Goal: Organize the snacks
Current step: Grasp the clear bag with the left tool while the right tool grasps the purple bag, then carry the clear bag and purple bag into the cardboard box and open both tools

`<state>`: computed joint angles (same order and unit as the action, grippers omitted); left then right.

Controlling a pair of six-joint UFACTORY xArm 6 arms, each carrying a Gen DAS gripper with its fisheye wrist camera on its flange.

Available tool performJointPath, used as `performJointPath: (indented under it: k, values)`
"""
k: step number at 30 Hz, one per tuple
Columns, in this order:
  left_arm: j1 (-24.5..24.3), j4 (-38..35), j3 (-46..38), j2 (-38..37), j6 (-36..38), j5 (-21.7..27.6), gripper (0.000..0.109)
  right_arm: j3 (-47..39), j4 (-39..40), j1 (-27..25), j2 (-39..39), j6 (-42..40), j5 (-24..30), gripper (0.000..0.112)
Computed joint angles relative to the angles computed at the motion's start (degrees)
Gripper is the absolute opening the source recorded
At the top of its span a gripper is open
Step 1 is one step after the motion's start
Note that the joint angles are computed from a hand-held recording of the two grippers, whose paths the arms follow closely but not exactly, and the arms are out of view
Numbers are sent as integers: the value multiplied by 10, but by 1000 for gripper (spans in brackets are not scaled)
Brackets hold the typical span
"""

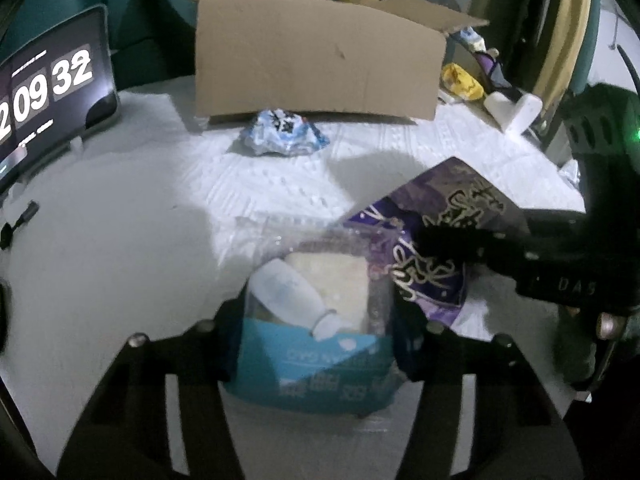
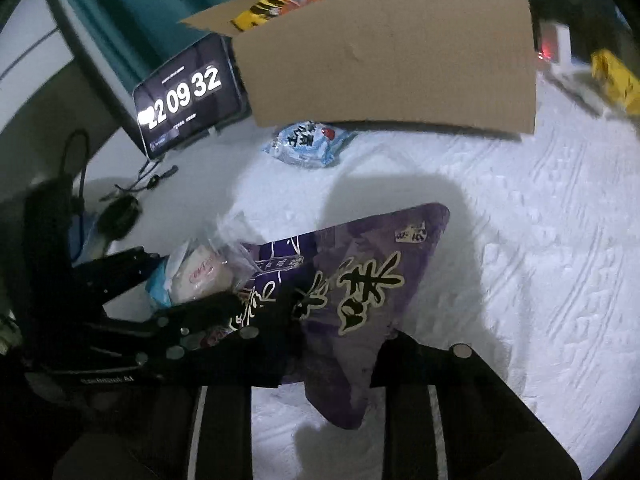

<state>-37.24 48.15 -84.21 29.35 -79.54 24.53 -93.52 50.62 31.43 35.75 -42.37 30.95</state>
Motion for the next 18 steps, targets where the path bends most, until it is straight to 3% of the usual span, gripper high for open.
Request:
performJointPath:
  k: [8,18]
  values:
    - [-1,54,0,-31,-53,21,58,12,-22,-5,-29,-9,-51,19]
    - [10,88,-42,-44,-54,57,58,-71,-3,-34,-12,-25,-54,20]
